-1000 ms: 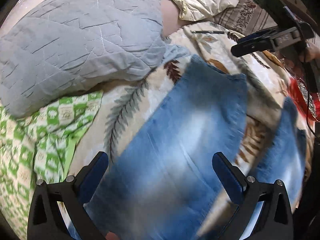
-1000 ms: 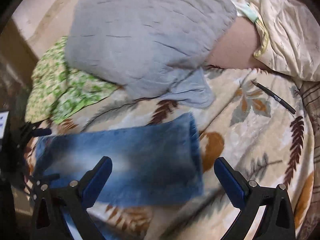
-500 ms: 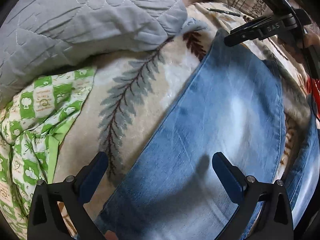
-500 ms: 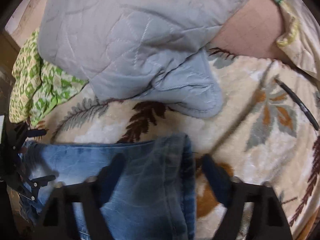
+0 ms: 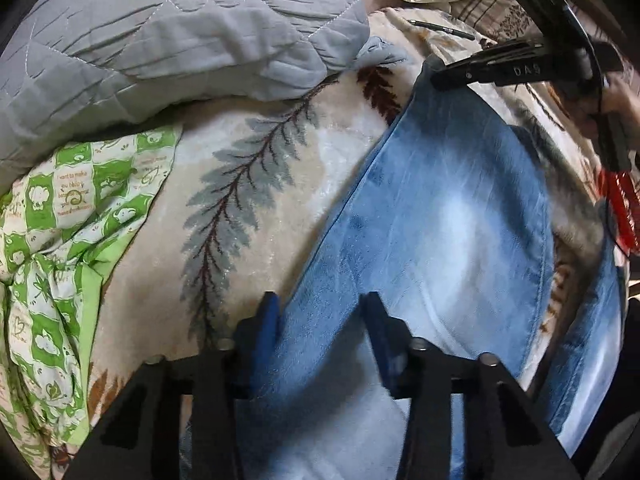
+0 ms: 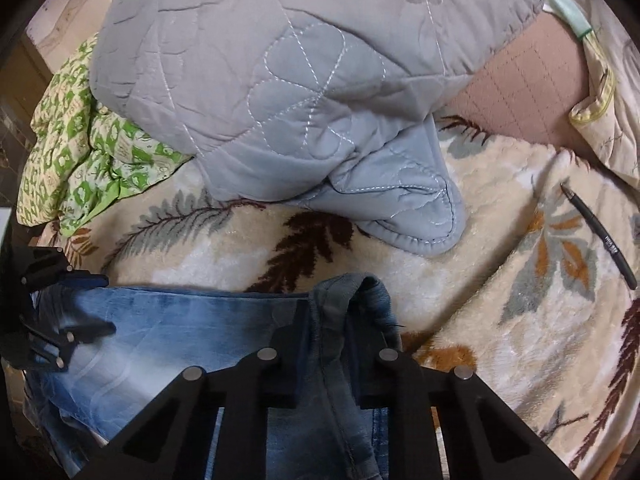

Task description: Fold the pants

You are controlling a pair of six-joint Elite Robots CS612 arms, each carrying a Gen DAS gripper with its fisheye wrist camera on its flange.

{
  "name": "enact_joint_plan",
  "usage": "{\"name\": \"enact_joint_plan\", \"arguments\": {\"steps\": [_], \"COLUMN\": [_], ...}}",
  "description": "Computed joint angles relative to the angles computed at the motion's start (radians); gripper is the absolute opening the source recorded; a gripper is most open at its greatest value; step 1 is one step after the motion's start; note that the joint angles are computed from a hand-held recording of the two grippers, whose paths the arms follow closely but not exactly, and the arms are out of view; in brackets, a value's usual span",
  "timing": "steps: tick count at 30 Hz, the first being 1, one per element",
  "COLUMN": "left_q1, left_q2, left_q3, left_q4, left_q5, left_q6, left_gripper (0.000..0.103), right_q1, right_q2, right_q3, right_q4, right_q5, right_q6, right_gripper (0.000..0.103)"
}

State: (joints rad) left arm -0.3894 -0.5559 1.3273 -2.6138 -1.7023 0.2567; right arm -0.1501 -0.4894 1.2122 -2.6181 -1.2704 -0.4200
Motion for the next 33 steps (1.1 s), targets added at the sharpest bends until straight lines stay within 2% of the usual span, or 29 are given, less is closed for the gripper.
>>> {"name": "enact_joint_plan", "arguments": {"steps": [2, 6, 8, 10, 14, 20, 23, 28, 33], "left_q1": [-0.002, 0.004, 0.005, 0.000, -0.008, -0.035, -0.061, -0.125, -0.196], "left_q2": [0.006, 0.018, 0.020, 0.016, -0.009, -0.105, -0.160, -0.252, -0.315], "left_q3": [-0.015, -0.032, -0.035, -0.026, 0.014, 0.160, 0.244, 0.412, 0.576], "left_q4": [0.032, 0.032, 0.029, 0.019, -0.046, -0.199, -0.282, -0.452, -0.654], "left_q5": [0.007, -0.016, -0.020, 0.000, 0.015, 0.057, 0.094, 0.188, 0.269], "left_q6": [0.005, -0.029, -0.028, -0.002, -0.031, -0.020, -0.022, -0.034, -0.040], "left_gripper": [0.037, 0.009, 0.005, 0.004, 0.003, 0.003, 0.003, 0.003, 0.003], "right_q1": [0.000, -0.001, 0.000, -0.001, -0.001, -0.015, -0.034, -0.071, -0.134], "right_q2": [-0.002, -0.003, 0.000, 0.002, -0.010, -0.084, -0.143, -0.247, -0.339], "right_q3": [0.005, 0.009, 0.007, 0.008, 0.036, 0.148, 0.239, 0.414, 0.621], "right_q4": [-0.013, -0.022, -0.025, -0.031, -0.083, -0.182, -0.249, -0.374, -0.558], "right_q5": [0.000, -0.006, -0.014, -0.013, -0.018, -0.006, 0.030, 0.086, 0.161], "right_q6": [-0.001, -0.009, -0.011, -0.011, -0.030, -0.085, -0.119, -0.159, -0.168], "right_gripper": [0.017, 0.017, 0.016, 0.014, 0.010, 0.009, 0.009, 0.008, 0.008]}}
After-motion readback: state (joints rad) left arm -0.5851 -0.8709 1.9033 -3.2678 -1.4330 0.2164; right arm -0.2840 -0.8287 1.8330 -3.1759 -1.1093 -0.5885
